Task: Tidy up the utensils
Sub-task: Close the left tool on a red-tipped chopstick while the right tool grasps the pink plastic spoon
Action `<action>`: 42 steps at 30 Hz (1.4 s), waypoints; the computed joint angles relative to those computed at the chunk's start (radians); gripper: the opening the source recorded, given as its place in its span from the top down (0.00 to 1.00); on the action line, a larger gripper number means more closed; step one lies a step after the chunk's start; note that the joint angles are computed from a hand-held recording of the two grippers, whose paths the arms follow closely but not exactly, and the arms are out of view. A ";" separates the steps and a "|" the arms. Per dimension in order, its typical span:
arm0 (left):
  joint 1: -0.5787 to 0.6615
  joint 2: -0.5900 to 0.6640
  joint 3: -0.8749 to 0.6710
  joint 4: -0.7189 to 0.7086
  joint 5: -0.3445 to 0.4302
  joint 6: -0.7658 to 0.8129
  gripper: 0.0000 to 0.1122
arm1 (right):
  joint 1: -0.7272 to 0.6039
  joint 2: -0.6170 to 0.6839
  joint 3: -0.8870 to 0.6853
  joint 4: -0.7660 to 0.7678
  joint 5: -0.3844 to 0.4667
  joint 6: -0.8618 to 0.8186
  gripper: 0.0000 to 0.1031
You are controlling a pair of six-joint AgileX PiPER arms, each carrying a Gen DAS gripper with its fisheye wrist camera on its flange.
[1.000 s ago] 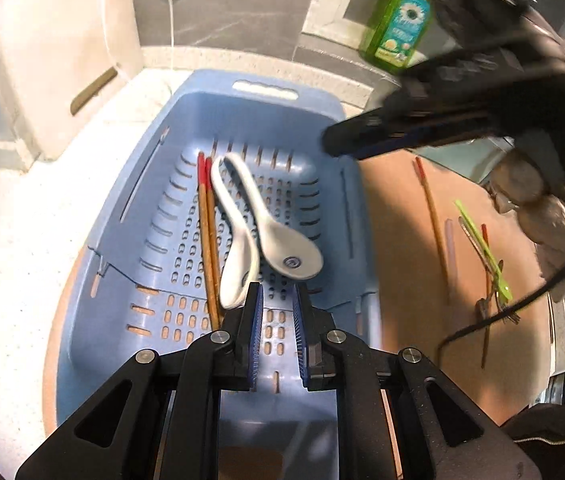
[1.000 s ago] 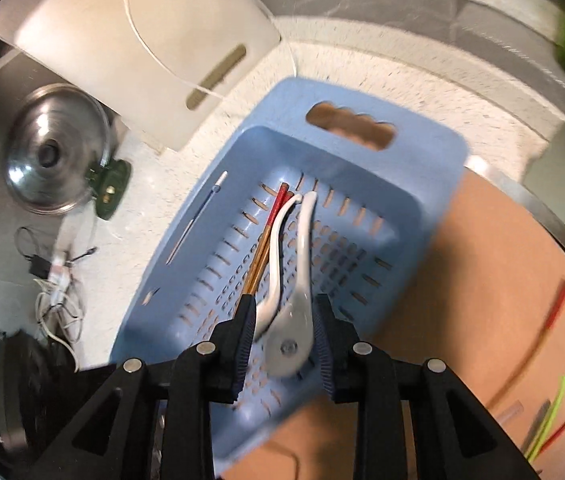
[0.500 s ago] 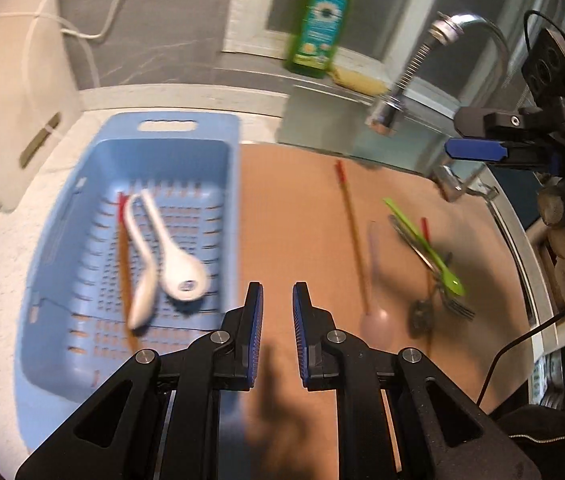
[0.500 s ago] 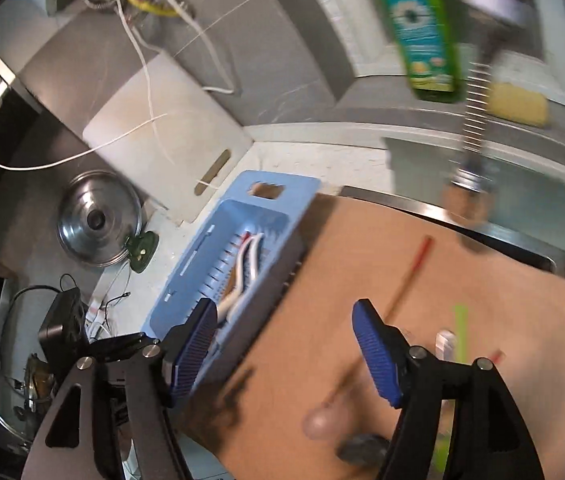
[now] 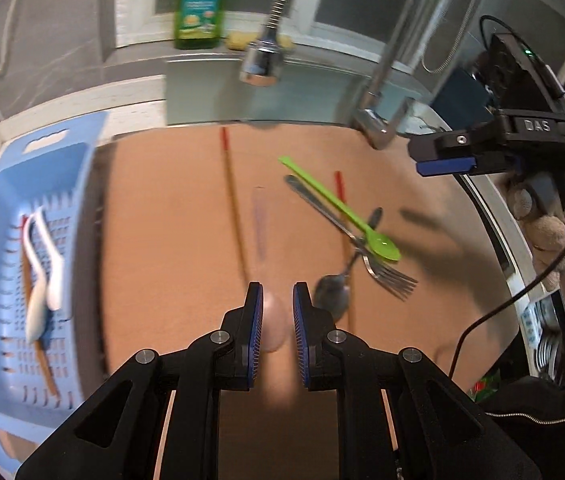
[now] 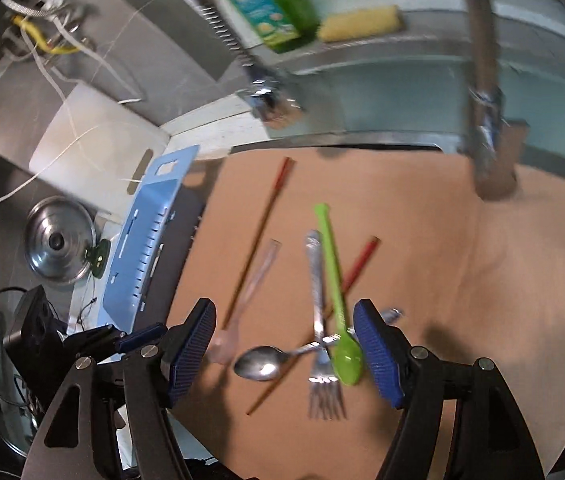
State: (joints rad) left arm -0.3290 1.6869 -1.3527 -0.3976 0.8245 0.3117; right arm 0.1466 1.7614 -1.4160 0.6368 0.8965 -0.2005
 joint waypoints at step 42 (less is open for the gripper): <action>-0.016 0.288 -0.261 0.153 0.069 -0.147 0.88 | 0.194 0.494 -0.560 -0.148 0.205 0.356 0.76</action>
State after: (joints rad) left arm -0.3446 1.9744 -1.6136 -0.2442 0.8930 0.1644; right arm 0.3402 2.2557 -1.9763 0.4889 1.1016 0.1560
